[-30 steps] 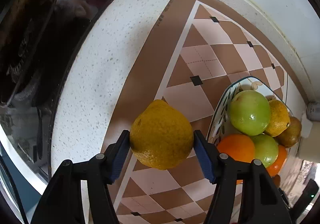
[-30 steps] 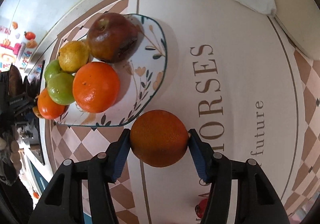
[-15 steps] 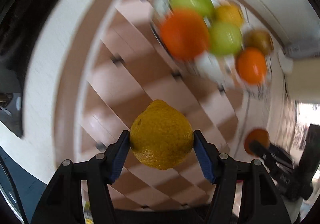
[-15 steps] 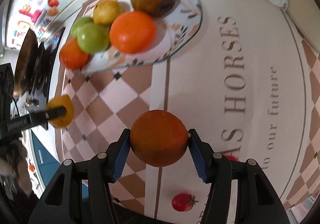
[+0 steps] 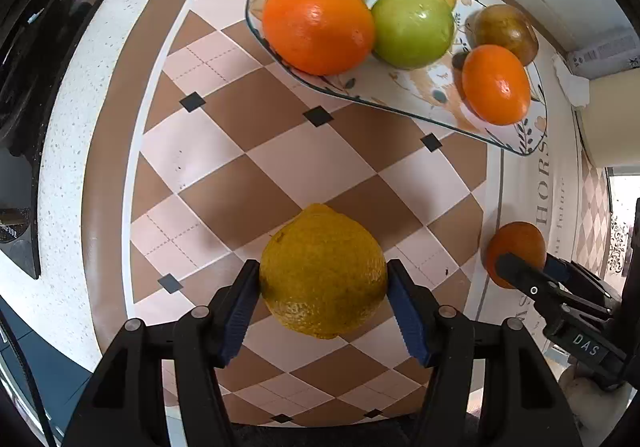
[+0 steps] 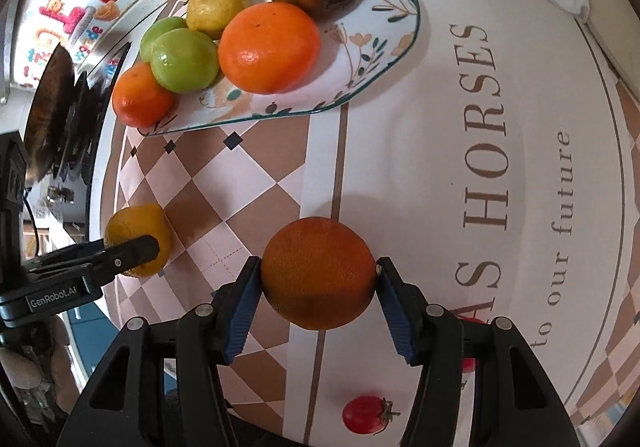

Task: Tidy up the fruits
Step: 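Carry the orange onto the plate with the right tool while the left tool places the yellow citrus, then open both tools and lift them away from the plate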

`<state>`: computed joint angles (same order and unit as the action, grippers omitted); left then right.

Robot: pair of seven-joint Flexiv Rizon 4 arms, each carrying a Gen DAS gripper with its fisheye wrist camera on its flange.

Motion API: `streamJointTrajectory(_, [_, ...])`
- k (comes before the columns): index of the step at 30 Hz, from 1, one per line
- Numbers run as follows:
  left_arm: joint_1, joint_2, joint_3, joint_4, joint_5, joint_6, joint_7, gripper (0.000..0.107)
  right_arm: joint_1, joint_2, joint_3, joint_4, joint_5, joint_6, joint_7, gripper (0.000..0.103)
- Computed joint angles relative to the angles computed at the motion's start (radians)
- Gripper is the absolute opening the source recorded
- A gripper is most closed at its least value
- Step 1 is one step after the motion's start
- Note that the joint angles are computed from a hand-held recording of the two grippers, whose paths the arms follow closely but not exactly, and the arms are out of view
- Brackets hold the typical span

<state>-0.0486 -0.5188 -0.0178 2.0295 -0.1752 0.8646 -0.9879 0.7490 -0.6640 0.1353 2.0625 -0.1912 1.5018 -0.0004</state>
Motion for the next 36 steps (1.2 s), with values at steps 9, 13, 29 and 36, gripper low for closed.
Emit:
streamJointTrajectory(9, [0.006,0.066,-0.080,-0.018,-0.155,-0.067,0.032,0.061,0.116,0.039,-0.133,0.094,0.054,0.171,0.058,0.059])
streamJointTrajectory(13, [0.001,0.003,-0.097,-0.118,-0.245,-0.148,-0.015,0.061,0.181,0.071,-0.232,0.146,0.121,0.241,0.051,0.059])
streamJointTrajectory(29, [-0.063,-0.179,-0.082,-0.320,-0.178,-0.175,-0.217,0.061,-0.127,0.022,-0.098,0.042,0.099,0.137,-0.138,0.060])
streamJointTrajectory(36, [-0.052,-0.185,-0.078,-0.341,-0.160,-0.203,-0.240,0.061,-0.126,0.014,-0.098,0.018,0.088,0.096,-0.134,0.082])
